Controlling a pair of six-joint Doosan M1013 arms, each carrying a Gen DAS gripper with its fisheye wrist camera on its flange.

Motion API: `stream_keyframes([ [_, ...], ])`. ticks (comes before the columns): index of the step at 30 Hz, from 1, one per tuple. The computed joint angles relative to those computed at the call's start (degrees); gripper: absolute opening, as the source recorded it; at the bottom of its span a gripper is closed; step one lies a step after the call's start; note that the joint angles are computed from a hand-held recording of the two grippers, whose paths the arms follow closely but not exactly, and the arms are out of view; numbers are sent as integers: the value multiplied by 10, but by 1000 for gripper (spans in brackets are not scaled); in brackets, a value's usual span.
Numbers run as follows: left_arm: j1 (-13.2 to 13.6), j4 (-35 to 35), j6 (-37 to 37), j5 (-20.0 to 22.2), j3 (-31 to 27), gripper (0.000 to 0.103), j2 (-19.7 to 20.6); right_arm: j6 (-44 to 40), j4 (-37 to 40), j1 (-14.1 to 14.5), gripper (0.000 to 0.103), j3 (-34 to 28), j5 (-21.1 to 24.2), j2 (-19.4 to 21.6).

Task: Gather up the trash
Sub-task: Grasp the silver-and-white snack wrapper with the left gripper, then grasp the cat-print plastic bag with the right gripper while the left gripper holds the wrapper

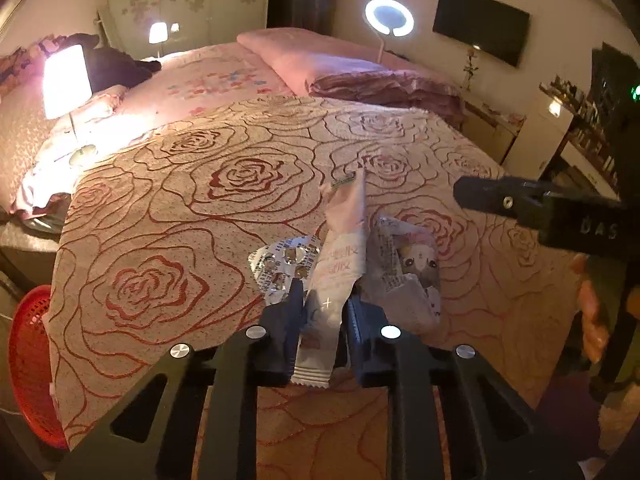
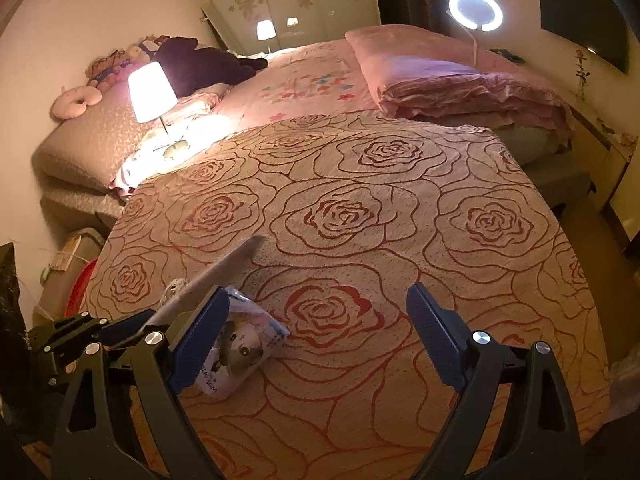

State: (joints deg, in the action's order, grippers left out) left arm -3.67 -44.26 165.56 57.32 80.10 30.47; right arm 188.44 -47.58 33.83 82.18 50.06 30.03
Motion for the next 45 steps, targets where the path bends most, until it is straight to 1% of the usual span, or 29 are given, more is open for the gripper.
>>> stream_keyframes([
  [5,14,-21,-8,1,-3,18,-3,-8,7,0,87,-3,-10,3],
  [11,35,-41,-26,-30,-2,18,-9,-44,32,2,87,-15,-52,15],
  [15,44,-42,-34,-61,5,18,-15,-76,60,2,87,-24,-74,25],
  [19,51,-43,-47,-71,4,18,-15,-101,83,2,87,-36,-79,39],
  [22,53,-39,-57,-76,3,18,-14,-113,94,2,85,-41,-80,46],
  [25,55,-36,-67,-77,1,18,-12,-116,84,4,77,-44,-73,51],
  [29,57,-33,-74,-79,0,18,-10,-123,77,4,60,-41,-77,49],
  [31,57,-32,-75,-78,0,18,-10,-125,75,4,57,-40,-78,48],
  [33,57,-30,-76,-79,1,18,-9,-125,75,3,49,-37,-83,47],
  [36,57,-30,-77,-80,0,18,-9,-131,78,1,41,-33,-93,42],
  [39,60,-32,-79,-81,-1,18,-9,-120,65,0,37,-27,-97,35],
  [45,66,-39,-86,-82,-6,18,-6,-72,25,-2,35,-8,-92,16],
])
